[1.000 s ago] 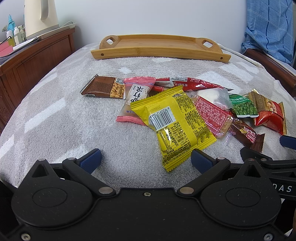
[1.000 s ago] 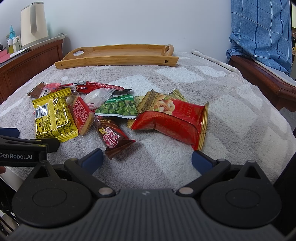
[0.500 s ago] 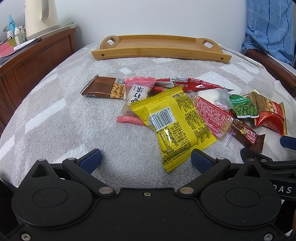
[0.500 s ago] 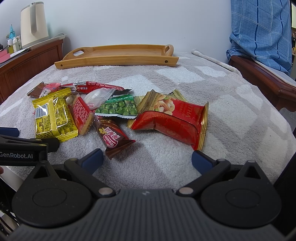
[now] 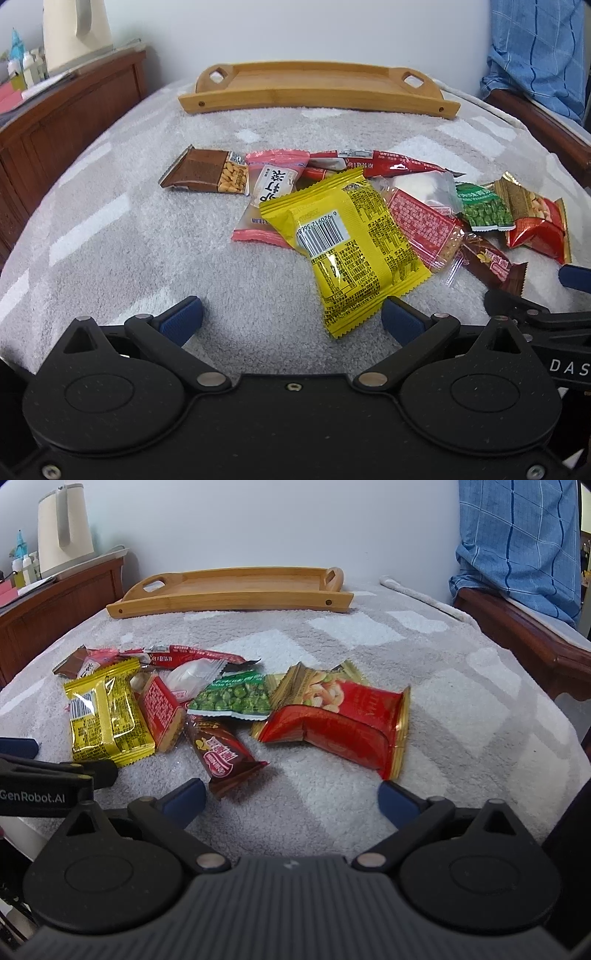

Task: Organize snacks
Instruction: 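Grasp the yellow packet with the left tool while the right tool grasps the red cashew bag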

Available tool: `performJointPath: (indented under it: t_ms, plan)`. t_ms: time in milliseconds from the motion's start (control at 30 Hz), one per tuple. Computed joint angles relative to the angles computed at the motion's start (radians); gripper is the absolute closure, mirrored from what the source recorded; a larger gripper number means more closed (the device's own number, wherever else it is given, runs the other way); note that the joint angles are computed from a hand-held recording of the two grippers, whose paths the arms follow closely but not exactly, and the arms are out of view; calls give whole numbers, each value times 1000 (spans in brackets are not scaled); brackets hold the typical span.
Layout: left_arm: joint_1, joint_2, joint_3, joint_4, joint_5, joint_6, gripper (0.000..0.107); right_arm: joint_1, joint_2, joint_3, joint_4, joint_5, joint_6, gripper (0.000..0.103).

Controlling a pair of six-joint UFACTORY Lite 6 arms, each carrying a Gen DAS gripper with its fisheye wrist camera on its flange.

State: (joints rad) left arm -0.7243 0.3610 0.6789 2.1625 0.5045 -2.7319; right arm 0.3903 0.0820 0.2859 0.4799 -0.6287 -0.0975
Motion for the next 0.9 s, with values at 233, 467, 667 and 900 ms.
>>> performJointPath:
  t_ms: [233, 467, 667, 900]
  plan:
    - [50, -112, -76, 134, -28, -160, 27, -47, -166, -86, -58, -9, 22, 2]
    - [59, -183, -99, 247, -18, -237, 47, -103, -188, -64, -44, -27, -79, 6]
    - [23, -142, -41, 213, -30, -204, 72, -163, -78, 13, -103, -29, -79, 6]
    - [-10, -52, 35, 122, -9, -130, 54, -196, 15, 64, -180, -27, -24, 6]
